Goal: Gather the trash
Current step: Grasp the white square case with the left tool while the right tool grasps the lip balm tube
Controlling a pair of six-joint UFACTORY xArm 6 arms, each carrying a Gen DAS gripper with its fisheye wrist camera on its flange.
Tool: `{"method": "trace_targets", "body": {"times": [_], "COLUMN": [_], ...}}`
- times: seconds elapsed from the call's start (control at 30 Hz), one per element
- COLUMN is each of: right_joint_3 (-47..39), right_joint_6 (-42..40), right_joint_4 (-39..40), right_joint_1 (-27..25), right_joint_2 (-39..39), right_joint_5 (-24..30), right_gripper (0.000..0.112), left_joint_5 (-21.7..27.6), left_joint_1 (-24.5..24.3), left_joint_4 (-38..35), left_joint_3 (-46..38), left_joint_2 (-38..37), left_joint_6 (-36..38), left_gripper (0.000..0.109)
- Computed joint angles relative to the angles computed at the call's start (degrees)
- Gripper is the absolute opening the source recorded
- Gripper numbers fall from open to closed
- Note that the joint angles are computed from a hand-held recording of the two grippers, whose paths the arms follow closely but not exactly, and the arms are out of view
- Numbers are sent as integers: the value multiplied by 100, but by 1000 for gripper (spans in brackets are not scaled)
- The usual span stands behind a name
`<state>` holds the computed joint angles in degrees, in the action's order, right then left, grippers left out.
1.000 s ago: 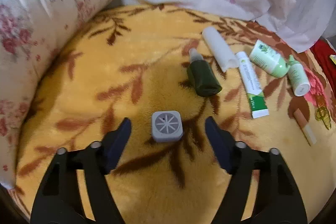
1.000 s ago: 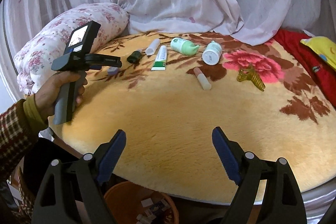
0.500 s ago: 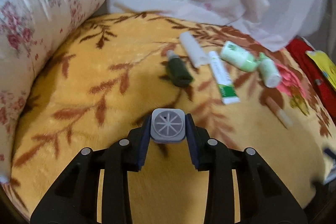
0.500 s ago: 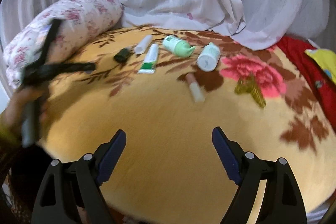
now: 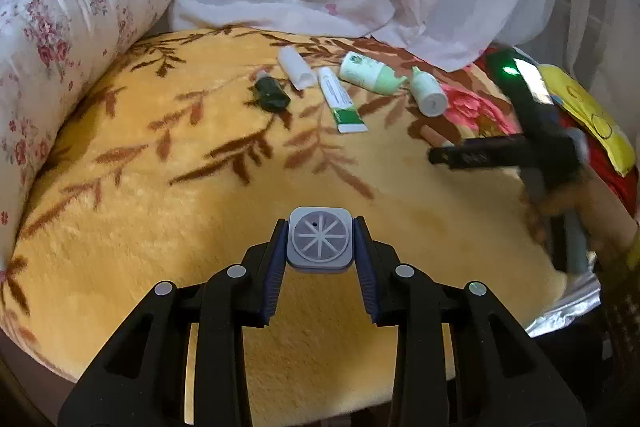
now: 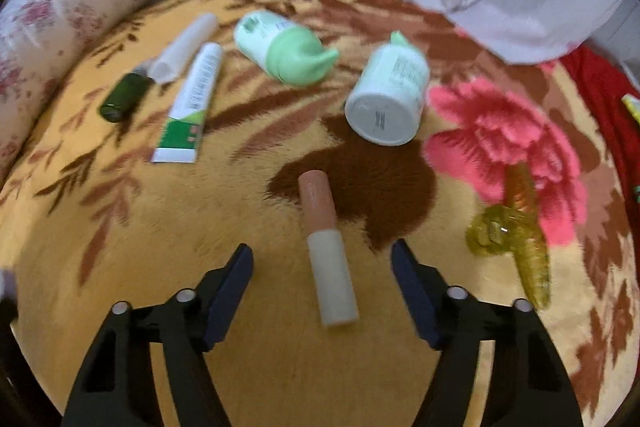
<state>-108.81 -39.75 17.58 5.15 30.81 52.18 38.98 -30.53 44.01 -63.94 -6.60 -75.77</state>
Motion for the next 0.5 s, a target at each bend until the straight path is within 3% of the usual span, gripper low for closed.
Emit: {"method": "trace_targets", "body": {"times": [0.1,0.13,0.5], "right_joint_3": [-359,-294,2202], "right_joint_6": [95,98,-1534], "right_joint_4": [29,25,1418], "right_joint_1": [1,2,-282], "right_joint_2": [240,186,-1817], "right_joint_5": [287,245,-244], "right_gripper": [38,19,18], "left_joint_5": [-66,-94,-85], "left_joint_1": [-47,-61,-486], "left_joint_4": [-11,-18,-2], "left_joint_3": [69,95,336], "left_joint_2": [-33,-46,-265], "left_joint_6": [-27,-37,-160], "left_gripper": [32,32,32]}}
